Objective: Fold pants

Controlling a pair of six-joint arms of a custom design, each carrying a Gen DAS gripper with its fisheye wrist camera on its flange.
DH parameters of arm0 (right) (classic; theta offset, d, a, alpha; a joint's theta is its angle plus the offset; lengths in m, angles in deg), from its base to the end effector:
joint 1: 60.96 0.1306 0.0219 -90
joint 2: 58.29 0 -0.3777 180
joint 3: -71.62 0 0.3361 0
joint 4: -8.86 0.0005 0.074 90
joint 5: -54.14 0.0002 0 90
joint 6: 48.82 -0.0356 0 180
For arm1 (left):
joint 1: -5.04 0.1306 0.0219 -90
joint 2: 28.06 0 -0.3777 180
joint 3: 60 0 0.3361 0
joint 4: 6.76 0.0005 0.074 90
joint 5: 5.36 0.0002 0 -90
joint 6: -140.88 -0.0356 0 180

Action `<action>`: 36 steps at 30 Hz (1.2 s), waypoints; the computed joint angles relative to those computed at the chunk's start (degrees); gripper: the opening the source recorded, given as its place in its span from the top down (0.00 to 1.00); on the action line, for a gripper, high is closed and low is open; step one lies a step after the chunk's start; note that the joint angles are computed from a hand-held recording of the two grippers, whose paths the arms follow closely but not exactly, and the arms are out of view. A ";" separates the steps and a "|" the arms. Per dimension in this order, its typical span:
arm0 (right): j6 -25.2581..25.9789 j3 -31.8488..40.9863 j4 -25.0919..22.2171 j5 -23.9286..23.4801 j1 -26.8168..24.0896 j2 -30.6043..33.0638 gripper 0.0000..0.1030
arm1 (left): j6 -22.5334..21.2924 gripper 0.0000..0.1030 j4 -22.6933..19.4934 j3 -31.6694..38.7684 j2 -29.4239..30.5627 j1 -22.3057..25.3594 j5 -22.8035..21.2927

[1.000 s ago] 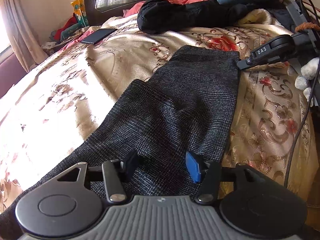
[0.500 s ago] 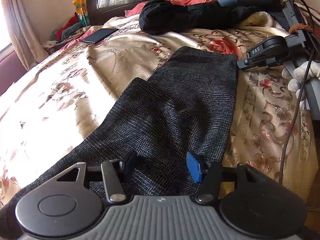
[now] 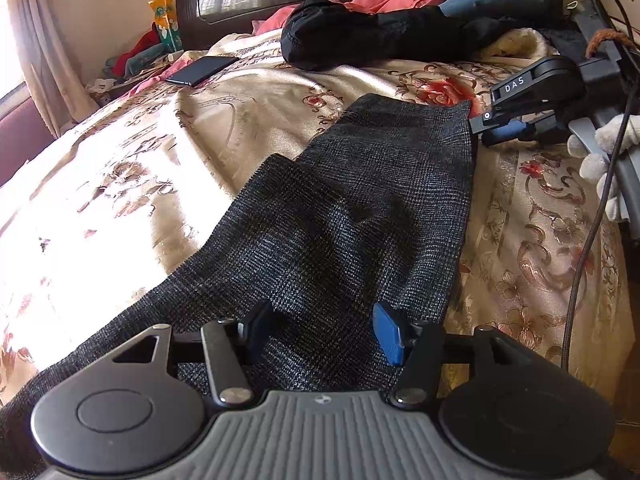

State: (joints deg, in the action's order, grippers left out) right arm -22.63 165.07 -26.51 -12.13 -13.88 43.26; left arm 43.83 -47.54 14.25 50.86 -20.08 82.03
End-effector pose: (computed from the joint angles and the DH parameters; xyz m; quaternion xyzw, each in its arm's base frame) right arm 0.3564 0.3615 0.3798 0.2111 0.8777 0.2112 0.3748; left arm 0.3273 -0.1522 0.3957 0.2480 0.8913 -0.0387 0.3776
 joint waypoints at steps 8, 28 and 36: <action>0.04 2.43 1.16 2.84 -0.39 3.70 0.97 | -0.19 0.33 -0.23 0.33 0.26 -0.25 -0.37; -23.59 -22.25 41.55 5.49 -1.06 -6.54 0.65 | -1.05 0.33 0.74 -1.02 -1.00 -1.28 -0.08; -14.71 -7.83 18.07 -1.51 -2.89 -1.60 0.72 | -0.89 0.33 0.47 -1.22 -1.48 -1.36 -0.11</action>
